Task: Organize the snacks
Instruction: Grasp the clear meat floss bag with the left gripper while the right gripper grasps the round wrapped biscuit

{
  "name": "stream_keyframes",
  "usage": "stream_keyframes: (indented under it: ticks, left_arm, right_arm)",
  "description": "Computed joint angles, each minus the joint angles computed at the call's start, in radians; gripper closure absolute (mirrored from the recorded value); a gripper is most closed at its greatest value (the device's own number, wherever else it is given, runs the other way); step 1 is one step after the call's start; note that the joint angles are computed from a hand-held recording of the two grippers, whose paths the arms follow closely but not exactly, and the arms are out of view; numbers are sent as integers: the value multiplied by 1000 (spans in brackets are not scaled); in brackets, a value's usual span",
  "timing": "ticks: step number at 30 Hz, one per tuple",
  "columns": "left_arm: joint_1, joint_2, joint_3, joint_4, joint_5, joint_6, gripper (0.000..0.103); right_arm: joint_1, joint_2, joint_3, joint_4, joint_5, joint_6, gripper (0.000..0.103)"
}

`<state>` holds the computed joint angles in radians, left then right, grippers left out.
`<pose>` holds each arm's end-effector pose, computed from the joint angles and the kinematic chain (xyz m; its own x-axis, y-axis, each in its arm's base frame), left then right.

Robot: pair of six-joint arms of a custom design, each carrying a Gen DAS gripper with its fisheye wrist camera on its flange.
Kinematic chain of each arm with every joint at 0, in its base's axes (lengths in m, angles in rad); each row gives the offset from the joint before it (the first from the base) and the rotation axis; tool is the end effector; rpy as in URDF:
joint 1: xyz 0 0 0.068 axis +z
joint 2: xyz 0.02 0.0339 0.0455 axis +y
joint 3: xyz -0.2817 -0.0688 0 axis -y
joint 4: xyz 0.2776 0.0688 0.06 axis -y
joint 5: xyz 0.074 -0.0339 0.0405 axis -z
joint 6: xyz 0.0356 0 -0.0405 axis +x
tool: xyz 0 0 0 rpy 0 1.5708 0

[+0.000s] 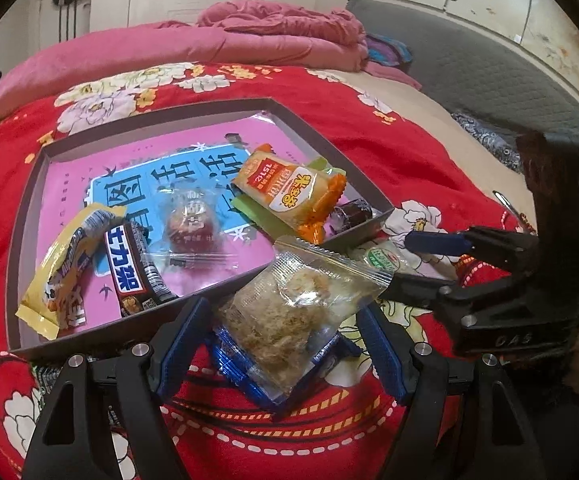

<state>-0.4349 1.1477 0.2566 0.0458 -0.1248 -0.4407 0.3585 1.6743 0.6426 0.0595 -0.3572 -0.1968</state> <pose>0.1815 -0.0794 0.1104 -0.7601 -0.1136 -0.6398 0.0209 0.9798 -0.1988 0.2799 0.1182 0.0976 -0.6583 -0.4423 -0.6091 -0.6546 0.7359 0.1731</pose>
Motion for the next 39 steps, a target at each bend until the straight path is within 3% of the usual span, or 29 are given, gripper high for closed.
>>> stream_keyframes:
  ticks: [12,18,29,39]
  left_arm:
    - [23,3,-3,10,30,-20,26]
    - [19,22,2,15,28,-33,26]
    - [64,69,8,52,85,-115,25]
    - [65,80,12,51,65,-188,36]
  right_arm:
    - [58,58,12,47,84,6,30]
    - [85,68,12,64,129,-5,39]
    - [82,52,0,63,116,-31,59]
    - [67,37,-1,51,87,-29,61]
